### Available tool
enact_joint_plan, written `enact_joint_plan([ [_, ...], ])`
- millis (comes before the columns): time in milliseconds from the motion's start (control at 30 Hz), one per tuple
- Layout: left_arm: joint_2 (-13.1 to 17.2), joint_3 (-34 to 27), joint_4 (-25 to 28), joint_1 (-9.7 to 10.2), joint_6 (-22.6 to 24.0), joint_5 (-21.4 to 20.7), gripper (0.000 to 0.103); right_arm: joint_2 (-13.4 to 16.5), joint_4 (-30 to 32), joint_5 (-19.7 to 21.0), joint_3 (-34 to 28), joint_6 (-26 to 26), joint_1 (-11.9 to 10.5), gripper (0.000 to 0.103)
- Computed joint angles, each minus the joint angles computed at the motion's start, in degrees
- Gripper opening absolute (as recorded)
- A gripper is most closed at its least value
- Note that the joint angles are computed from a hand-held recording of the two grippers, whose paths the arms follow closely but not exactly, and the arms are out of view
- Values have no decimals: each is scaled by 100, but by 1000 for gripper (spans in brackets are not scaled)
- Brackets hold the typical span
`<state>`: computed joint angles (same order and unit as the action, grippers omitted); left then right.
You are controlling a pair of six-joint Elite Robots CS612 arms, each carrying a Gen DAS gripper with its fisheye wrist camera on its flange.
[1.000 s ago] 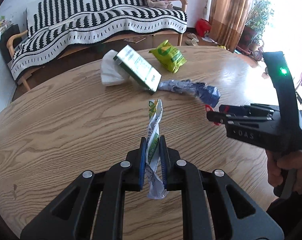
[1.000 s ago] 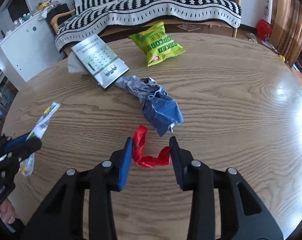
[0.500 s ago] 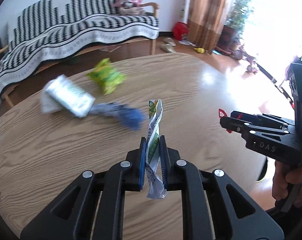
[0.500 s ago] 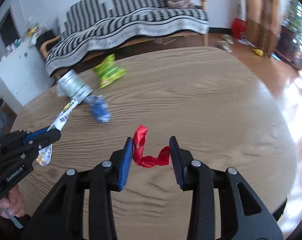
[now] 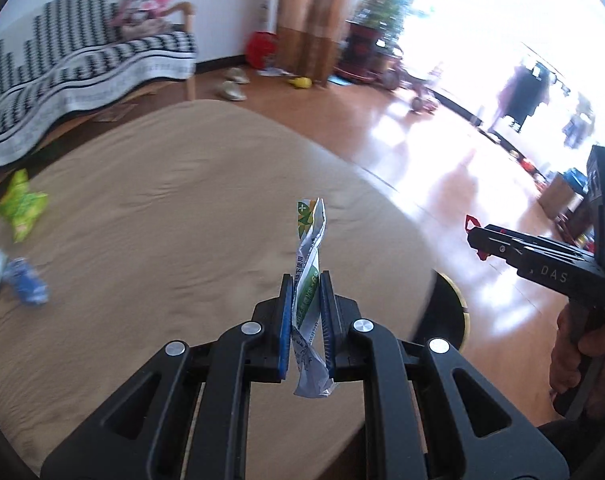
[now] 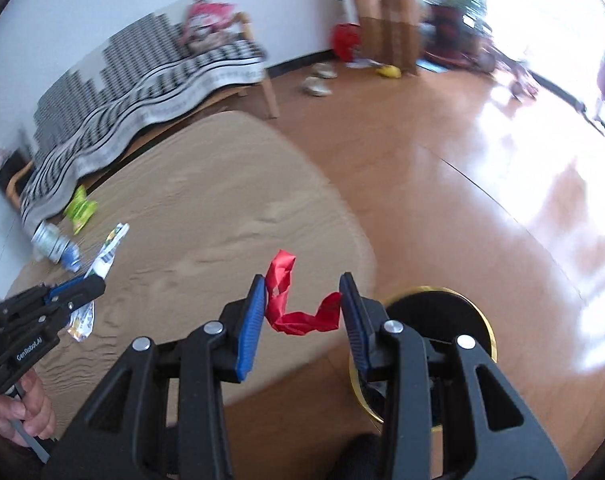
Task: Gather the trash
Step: 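Carry both items to the bin while the right gripper opens, dropping the red ribbon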
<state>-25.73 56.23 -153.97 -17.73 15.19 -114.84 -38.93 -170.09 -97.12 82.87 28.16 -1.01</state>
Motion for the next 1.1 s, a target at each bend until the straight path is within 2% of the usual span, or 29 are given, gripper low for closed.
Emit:
enact_joint_plan([
  [200,-14,146,113,-309,260,-347,12,-321,-181,12,876,522,-380,38],
  [367,13,209,259,-513,525,-550,12,-396,-40,227,1170,842,-592,39],
  [467,70,143,418,-581,573,-580,12,-395,-35,344,1225,953,-655,39],
  [767,170,2,608,-677,600,-622,12,-318,48,316,1089,916,-660,41],
  [833,195,-43,635,-687,592,-630,12,-321,10,315,1113,899,-665,44],
  [1000,245,-120,747,-679,658,-656,12,-327,-116,280,1150,966,-684,63],
  [1100,286,-190,817,-674,690,-647,12,-332,-214,314,1168,1005,-710,66],
])
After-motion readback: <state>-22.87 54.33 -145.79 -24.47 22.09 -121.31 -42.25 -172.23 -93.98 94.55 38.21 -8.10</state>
